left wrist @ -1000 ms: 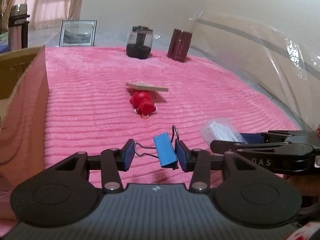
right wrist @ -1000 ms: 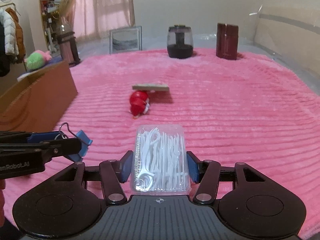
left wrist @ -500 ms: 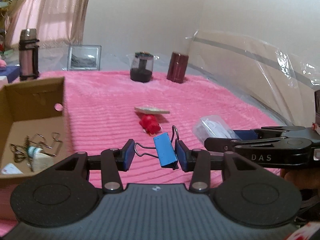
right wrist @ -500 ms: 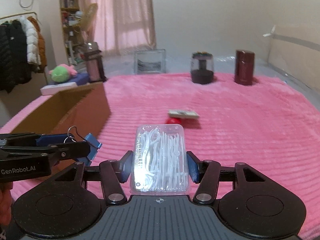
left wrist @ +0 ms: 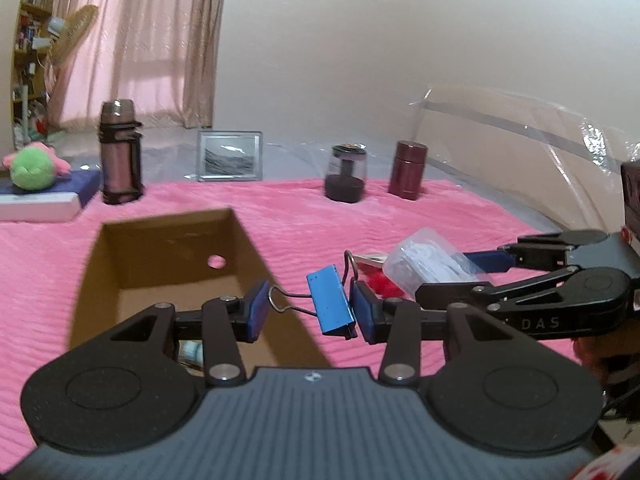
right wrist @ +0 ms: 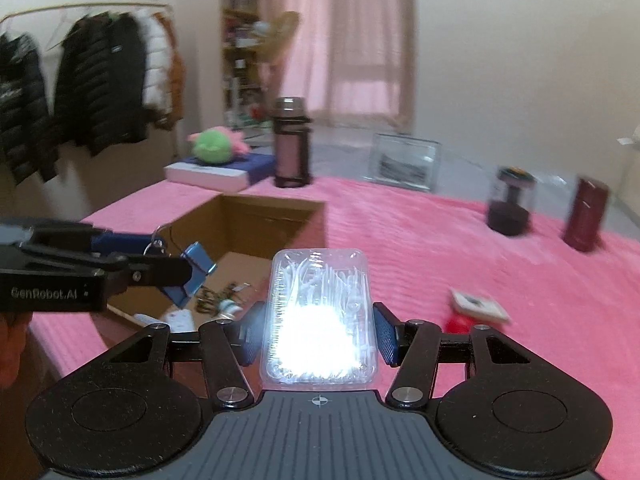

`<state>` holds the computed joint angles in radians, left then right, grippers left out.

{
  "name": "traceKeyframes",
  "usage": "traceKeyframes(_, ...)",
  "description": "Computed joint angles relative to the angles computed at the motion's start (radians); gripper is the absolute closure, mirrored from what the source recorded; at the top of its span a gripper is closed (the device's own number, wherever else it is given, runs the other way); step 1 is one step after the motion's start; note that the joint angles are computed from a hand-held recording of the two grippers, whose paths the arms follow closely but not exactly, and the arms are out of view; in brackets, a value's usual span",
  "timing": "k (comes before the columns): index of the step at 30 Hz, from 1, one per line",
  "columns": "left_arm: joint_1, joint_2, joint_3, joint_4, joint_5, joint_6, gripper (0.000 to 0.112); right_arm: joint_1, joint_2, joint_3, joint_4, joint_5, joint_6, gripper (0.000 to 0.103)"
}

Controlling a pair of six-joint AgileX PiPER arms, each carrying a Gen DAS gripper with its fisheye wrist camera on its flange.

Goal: Organize rigid objects
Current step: 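Carry the binder clip and floss-pick box over the cardboard box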

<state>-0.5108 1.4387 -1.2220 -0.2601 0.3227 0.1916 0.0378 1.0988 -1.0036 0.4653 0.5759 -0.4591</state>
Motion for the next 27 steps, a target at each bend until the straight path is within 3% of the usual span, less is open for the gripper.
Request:
traceKeyframes(3, 0.098, 0.003, -0.027, -0.156, 0.06, 0.184, 0.073, 0.059, 0.069, -0.062, -0.006, -0.009, -0.023, 0.051)
traceKeyframes(14, 0.307, 0.206, -0.287, -0.21, 0.262, 0.471, 0.073, 0.197, 0.396, -0.357, -0.112, 0.013, -0.109, 0.051)
traceKeyframes(22, 0.362, 0.5, -0.663, -0.169, 0.467, 0.622, 0.073, 0.235, 0.704, -0.709, -0.233, 0.144, -0.186, 0.051)
traceKeyframes(27, 0.363, 0.713, -0.992, -0.098, 0.638, 0.64, 0.073, 0.253, 0.921, -0.994, -0.318, 0.291, -0.218, 0.051)
